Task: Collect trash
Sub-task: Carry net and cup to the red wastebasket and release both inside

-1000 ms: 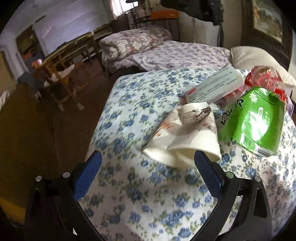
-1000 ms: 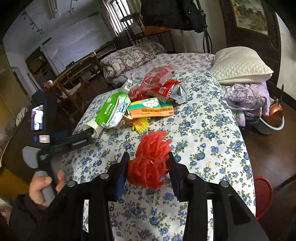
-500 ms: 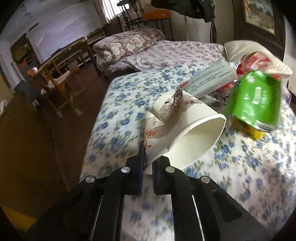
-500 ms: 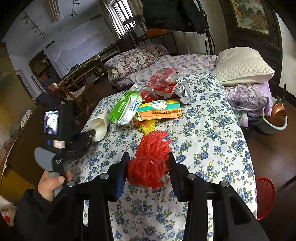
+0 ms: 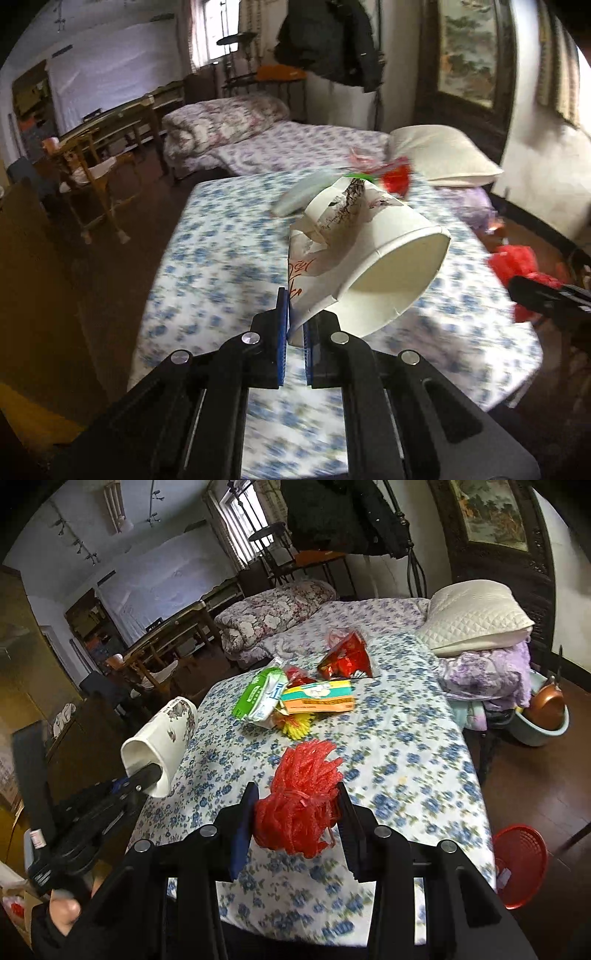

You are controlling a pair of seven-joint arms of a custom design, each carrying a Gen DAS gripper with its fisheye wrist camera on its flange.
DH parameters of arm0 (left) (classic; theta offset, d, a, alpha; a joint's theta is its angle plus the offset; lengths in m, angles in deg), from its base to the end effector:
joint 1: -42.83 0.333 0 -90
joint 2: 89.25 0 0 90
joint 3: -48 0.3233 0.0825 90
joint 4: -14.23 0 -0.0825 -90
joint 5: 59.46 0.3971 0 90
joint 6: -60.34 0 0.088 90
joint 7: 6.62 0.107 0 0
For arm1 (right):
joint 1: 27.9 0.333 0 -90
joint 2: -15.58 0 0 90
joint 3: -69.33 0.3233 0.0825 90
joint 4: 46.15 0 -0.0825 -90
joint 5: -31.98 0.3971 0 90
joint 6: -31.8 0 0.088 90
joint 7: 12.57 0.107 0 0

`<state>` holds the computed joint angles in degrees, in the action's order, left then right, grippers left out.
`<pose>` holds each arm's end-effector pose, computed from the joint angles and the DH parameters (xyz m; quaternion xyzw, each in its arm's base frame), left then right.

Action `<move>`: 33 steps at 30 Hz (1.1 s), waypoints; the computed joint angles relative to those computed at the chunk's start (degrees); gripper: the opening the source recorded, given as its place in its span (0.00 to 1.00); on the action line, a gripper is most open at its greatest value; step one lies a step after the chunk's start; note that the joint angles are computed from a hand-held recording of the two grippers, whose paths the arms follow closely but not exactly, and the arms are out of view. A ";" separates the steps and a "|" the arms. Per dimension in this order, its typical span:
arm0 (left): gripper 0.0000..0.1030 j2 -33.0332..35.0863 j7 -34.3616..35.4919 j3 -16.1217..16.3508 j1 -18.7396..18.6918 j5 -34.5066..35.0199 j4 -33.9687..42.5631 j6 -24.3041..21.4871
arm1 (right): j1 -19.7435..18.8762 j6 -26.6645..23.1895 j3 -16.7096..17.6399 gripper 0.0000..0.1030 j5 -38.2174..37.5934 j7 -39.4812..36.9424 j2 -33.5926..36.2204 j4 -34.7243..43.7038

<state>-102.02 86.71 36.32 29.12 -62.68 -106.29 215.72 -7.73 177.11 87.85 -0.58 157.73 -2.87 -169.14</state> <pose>0.4953 -0.2438 0.6142 -0.4769 0.7817 -0.3330 0.2250 0.3911 0.3467 0.6105 -0.5218 0.7425 -0.1881 0.3756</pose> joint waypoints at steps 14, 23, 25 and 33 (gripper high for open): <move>0.08 -0.42 6.07 -2.06 -7.09 -7.53 1.94 -2.38 | -2.79 -3.93 1.42 0.40 4.12 1.67 -16.71 -12.16; 0.08 6.16 6.01 -5.98 -10.77 -5.69 7.78 -5.29 | -4.86 -6.47 0.23 0.40 9.45 -1.71 -28.57 -21.54; 0.08 7.90 5.54 -6.80 -11.45 -4.71 9.36 -5.95 | -5.03 -8.06 -0.04 0.40 10.69 -2.84 -31.54 -23.81; 0.08 17.46 3.04 -9.67 -15.55 1.76 17.38 -8.98 | -6.26 -12.12 -2.74 0.40 16.02 -4.92 -42.69 -34.72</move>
